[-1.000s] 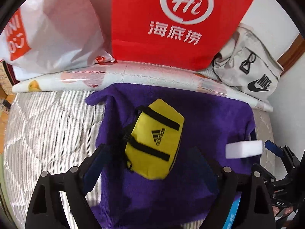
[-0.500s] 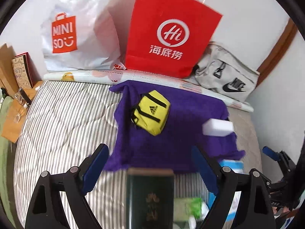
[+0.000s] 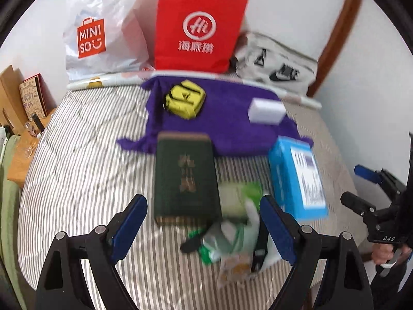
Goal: Organize soft objects
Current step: 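Open the left tool on the towel while the right tool releases the sponge beside the pouch, then grasp the orange-print packet with the left tool and lift it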
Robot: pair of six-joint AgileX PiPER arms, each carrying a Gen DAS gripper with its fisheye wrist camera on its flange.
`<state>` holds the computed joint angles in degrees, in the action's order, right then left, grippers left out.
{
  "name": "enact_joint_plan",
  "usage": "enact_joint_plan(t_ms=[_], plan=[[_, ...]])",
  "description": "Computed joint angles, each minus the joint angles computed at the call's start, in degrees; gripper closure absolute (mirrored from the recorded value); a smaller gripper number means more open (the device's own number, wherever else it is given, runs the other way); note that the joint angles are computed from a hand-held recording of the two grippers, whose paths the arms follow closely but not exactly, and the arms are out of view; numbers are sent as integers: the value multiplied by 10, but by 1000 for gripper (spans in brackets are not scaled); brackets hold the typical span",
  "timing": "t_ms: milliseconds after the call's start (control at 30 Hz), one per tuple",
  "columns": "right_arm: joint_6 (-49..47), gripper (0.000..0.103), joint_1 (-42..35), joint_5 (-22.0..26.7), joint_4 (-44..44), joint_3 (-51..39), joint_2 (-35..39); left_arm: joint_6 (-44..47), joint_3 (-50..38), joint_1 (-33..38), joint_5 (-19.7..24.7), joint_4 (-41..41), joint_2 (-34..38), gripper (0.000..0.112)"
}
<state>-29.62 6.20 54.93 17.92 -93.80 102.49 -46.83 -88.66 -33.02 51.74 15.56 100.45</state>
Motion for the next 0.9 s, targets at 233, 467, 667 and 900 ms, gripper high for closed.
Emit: enact_joint_plan(t_ms=[233,467,667,900], plan=[[18,11,11,-42,-20,138,-79,-76,115,-55,-39,31,-34,24],[36,10,20,-104,-36,245,-152,-117,161,-110,-65,62,-25,24],[59,10,18,-141,-49,306,-186,-127,133,-138,-45,82,21,24],[12,10,-5,-142,11,337,-195,-131,54,-153,12,102,92,23]])
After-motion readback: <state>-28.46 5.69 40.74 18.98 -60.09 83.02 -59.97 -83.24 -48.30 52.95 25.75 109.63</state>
